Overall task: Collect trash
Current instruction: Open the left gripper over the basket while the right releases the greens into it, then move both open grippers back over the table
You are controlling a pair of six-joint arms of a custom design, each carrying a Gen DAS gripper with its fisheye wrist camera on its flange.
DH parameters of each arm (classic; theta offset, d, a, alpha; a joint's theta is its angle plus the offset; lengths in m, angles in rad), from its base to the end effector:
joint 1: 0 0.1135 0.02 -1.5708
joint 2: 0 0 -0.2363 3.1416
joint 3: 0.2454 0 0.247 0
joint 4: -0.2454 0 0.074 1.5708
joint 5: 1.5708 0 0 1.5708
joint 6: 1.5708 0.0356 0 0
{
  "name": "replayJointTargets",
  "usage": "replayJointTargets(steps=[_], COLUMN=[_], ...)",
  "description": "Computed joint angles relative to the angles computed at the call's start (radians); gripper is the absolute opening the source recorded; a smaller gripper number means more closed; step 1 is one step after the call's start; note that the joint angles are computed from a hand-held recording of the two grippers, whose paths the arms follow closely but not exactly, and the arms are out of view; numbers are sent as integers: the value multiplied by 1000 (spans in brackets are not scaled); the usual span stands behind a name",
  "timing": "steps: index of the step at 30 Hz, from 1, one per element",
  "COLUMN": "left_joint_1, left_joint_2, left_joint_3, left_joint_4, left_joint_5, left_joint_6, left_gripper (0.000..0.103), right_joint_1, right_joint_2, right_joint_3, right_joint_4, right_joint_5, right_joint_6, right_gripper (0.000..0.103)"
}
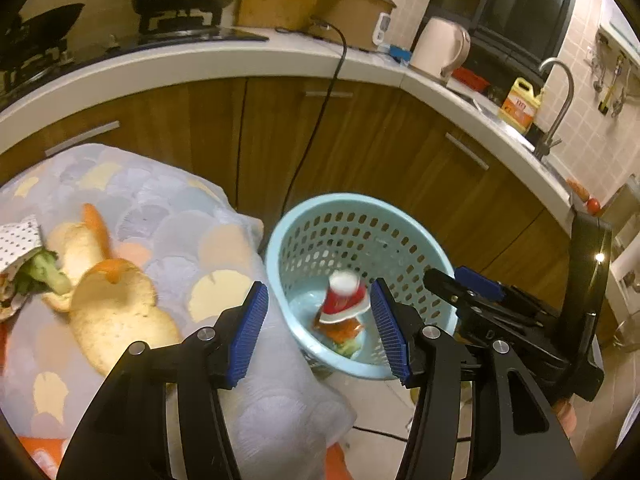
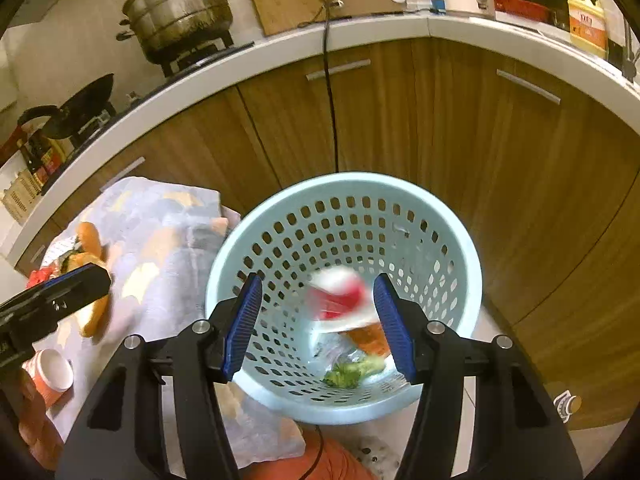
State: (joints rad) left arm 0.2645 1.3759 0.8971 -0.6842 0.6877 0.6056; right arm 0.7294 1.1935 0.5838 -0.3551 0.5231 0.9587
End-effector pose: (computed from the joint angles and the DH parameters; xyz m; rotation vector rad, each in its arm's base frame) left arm 0.2518 0.0448 0.1950 0.5904 2.3669 -0.5780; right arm 0.1785 0.1357 0.1590 0.4660 2.3208 0.1316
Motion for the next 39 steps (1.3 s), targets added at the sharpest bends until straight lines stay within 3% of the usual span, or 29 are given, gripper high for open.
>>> replayJointTargets(steps=[5,9,15,17,21,25,28,39], left_joint_1=[138,323,624,698,834,897,924,964], left_joint_2=[-51,-60,101,162,252,240,271,358], left_joint_3=[32,89,287,346,416,350,335,331], left_joint_4=[-116,-280,-538,-576,-536,-318,-255,-255], left_joint_5=[89,188,280,288,288,226,200,177], left_joint_6=[119,316,618,676,690,574,588,698], left_gripper=[52,52,52,52,52,56,56,56], right_joint_1=[147,277,418,449,469,454,426,401], right_joint_2=[2,70,294,390,571,695,776,874], right_joint_3=[99,224,468,564,722,792,833,919], right_joint_4=[-105,-161,-166,-174,-152,-114,-103,-156], right_joint_5=[118,212,288,309,282,261,226,199], right_joint_6=[31,43,-22,-46,-91,-87,-63,-30], right_gripper=[55,55,55,55,54,55,55,55])
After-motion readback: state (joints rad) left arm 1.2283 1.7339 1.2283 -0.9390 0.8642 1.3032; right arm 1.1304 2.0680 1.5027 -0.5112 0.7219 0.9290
